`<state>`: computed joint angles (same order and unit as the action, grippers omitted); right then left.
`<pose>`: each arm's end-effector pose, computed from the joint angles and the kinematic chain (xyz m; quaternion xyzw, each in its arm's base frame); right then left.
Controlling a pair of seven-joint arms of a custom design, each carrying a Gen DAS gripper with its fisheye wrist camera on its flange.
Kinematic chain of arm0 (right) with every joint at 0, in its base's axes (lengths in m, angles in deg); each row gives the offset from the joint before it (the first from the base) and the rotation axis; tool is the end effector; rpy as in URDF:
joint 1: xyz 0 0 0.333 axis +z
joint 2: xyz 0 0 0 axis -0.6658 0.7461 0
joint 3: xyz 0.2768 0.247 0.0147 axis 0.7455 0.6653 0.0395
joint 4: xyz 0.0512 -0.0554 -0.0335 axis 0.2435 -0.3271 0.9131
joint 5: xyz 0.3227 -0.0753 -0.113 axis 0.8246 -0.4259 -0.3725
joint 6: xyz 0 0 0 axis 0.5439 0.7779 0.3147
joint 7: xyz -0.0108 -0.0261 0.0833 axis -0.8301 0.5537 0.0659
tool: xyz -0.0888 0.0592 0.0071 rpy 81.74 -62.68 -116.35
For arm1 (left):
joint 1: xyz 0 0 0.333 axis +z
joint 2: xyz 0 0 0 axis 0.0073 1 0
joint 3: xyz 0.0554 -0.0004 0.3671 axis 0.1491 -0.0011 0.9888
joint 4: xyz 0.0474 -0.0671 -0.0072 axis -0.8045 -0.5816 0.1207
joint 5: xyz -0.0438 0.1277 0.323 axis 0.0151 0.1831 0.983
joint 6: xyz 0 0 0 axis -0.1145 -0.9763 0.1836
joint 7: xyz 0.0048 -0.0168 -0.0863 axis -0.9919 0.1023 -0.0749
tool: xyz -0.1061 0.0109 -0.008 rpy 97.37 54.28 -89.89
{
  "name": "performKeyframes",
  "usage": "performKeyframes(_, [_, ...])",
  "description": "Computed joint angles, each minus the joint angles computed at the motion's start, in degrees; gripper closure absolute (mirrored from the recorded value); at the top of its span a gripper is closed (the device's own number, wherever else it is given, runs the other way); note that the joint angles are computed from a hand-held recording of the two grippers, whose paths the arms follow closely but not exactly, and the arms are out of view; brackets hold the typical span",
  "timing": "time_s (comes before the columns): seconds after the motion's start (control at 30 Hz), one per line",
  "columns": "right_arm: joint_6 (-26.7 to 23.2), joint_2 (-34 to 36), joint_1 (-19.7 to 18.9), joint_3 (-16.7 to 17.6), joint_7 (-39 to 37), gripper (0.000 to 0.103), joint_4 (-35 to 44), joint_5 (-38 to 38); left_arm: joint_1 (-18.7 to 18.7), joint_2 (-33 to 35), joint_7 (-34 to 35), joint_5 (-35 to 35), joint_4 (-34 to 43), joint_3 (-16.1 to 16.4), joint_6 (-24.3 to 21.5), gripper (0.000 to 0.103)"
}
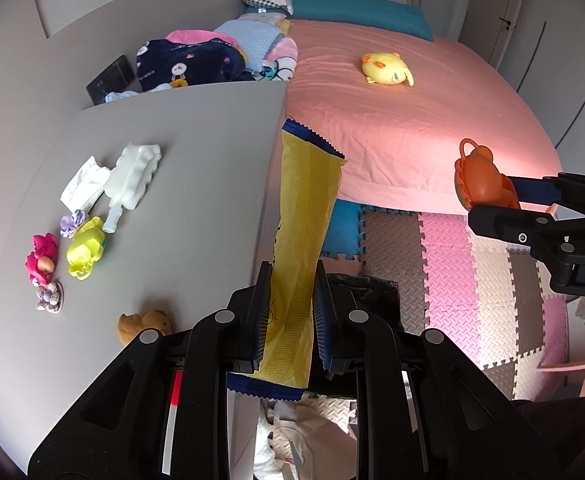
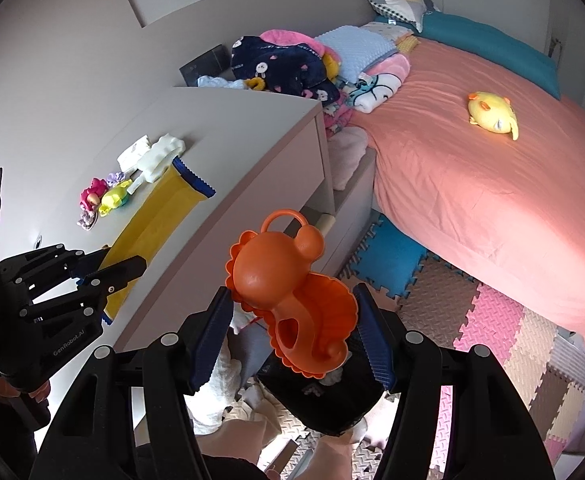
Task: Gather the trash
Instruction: 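Carry both items over the black bin and open both tools to drop them, then move both tools back over the desk toward the red heart plush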
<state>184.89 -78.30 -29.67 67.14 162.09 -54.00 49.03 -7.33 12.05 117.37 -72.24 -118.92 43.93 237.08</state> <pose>0.5437 0.1583 0.4507 -0.5369 0.7929 -0.1616 0.2387 0.6294 -0.1756 0.4555 -0.3367 0.9024 -0.2489 0.1020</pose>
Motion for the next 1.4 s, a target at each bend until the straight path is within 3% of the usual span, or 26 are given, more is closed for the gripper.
performKeyframes(0.53, [-0.74, -5.36, -0.91, -1.07, 9.21, 0.040, -6.99, -5.95, -2.15, -0.48, 4.59, -0.19, -0.88, -1.63, -3.15, 0.083])
performKeyframes(0.93, [0.36, -6.51, -2.70, -0.57, 6.20, 0.040, -10.62, -1.85, -4.18, 0.73, 4.05, 1.98, -0.43, -1.25, -6.89, 0.083])
performKeyframes(1.0, [0.68, -6.40, -2.92, -0.43, 4.21, 0.038, -11.06, 0.21, -4.96, 1.26, 3.19, 4.17, -0.38, -0.47, -7.23, 0.068])
performKeyframes(1.03, [0.92, -6.45, -2.96, -0.58, 4.48, 0.036, -11.37, 0.31, -5.55, 1.37, 2.37, 5.48, -0.81, 0.10, -6.31, 0.028])
performKeyframes(1.07, [1.24, -6.58, -2.97, -0.81, 5.34, 0.031, -11.73, -0.26, -6.20, 1.26, 1.36, 6.83, -1.73, 0.76, -4.42, 0.007])
performKeyframes(1.13, [0.91, -6.86, -2.94, -1.25, 7.75, 0.029, -11.98, -2.32, -6.71, 1.10, 0.59, 8.67, -3.13, 1.36, -1.67, 0.007])
performKeyframes(1.4, [1.87, -6.53, -3.51, -1.23, 8.70, 0.029, -12.11, -2.57, -5.96, 1.49, -2.59, 10.60, -2.53, 1.53, -1.62, 0.007])
